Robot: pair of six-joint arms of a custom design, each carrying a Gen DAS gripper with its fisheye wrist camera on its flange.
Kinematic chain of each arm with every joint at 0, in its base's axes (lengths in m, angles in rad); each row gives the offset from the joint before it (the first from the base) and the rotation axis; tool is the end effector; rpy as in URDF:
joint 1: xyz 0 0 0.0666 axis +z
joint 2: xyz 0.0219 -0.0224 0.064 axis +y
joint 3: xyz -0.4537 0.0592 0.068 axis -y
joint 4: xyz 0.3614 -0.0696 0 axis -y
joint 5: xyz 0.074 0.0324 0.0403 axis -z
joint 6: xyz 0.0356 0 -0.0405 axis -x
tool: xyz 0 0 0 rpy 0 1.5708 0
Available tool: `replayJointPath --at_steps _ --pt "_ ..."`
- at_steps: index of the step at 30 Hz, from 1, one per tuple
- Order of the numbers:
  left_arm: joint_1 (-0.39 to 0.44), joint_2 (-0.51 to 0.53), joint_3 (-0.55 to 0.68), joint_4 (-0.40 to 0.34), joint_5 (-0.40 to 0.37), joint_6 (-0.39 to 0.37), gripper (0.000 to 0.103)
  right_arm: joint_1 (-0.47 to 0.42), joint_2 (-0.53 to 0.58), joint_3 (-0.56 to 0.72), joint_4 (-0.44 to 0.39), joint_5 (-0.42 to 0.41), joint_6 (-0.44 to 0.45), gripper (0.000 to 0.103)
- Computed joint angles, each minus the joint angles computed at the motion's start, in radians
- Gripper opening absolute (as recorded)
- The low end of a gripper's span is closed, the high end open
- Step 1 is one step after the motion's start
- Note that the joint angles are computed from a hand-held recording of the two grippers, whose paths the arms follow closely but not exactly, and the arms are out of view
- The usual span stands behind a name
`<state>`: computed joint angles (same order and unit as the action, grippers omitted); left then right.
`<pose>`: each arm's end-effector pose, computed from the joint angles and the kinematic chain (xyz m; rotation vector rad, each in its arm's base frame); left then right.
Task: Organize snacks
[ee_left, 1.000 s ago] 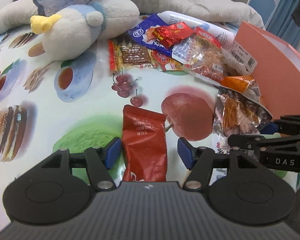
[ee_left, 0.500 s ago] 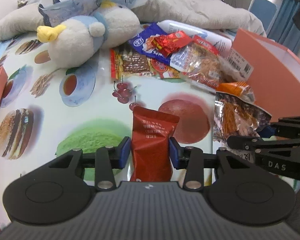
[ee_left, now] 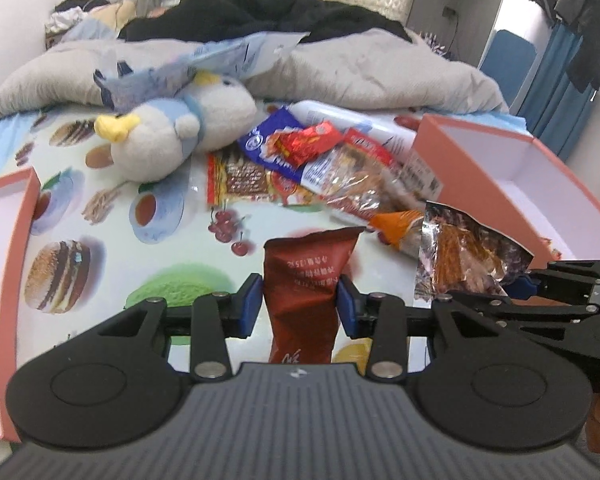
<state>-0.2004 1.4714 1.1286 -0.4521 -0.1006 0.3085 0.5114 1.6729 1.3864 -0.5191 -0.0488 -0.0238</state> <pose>0.4528 -0.0887 0.3891 -0.1763 2.3577 -0.1280 0.4861 0.2743 0.3937 -0.6016 2.3211 0.3116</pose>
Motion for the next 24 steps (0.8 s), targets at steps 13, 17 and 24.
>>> replayJointPath --at_steps 13,17,24 --pt "-0.088 -0.081 0.048 -0.06 -0.082 0.069 0.045 -0.013 -0.111 -0.03 0.001 -0.009 -0.004 0.033" --pt "-0.104 -0.093 0.092 -0.068 -0.101 0.092 0.045 -0.027 -0.138 -0.013 0.005 -0.02 0.004 0.033" --pt "-0.125 -0.074 0.207 -0.09 -0.097 0.109 0.045 -0.057 -0.169 0.036 0.018 -0.01 0.01 0.033"
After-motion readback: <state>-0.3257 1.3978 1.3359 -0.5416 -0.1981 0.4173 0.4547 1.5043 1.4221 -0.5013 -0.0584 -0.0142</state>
